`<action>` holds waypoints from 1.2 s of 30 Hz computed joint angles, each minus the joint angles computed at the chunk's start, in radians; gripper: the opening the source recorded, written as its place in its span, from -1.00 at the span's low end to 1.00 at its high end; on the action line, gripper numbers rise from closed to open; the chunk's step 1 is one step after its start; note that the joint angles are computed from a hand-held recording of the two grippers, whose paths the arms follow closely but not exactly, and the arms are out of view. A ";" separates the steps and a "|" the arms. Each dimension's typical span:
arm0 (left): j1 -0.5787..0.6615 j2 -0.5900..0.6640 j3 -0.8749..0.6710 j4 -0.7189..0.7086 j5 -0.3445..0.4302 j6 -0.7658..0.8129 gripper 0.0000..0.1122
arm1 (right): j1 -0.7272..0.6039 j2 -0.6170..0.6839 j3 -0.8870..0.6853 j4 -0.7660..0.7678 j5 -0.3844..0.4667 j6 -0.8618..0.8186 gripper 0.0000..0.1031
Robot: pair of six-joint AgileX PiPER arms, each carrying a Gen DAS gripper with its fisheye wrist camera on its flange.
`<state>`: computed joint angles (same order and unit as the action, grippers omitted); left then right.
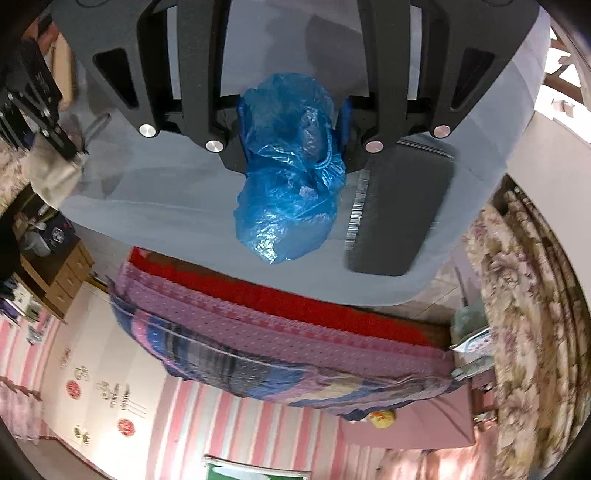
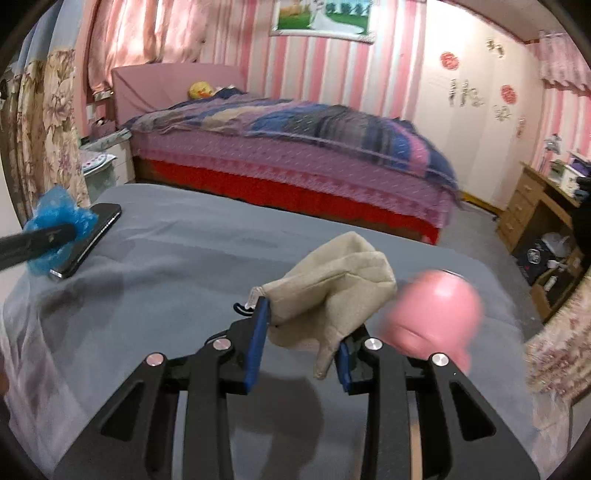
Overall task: Collect trash
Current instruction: 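Grasp the beige cloth with the right tool while the left holds the blue bag, then carry the blue bag and beige cloth over the blue basket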
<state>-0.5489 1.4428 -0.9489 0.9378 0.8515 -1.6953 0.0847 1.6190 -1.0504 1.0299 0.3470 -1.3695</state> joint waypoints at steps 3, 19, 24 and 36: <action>-0.076 0.038 -0.074 -0.008 -0.003 -0.002 -0.40 | -0.138 -0.093 0.075 0.073 0.072 -0.107 -0.36; -0.460 0.446 -0.711 -0.032 0.172 0.188 -0.40 | -0.909 -0.108 0.065 0.098 0.463 -0.365 -0.36; -0.512 0.551 -0.881 -0.076 0.171 0.246 -0.40 | -1.074 -0.037 -0.051 0.102 0.545 -0.373 -0.36; -0.600 0.919 -1.466 -0.233 0.183 0.509 -0.40 | -1.363 0.146 -0.262 0.112 0.546 -0.333 -0.36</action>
<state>-1.1487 2.3616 -2.4152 0.7048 1.0346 -1.1863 -1.2783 1.7646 -1.3121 1.1419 0.8933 -1.7028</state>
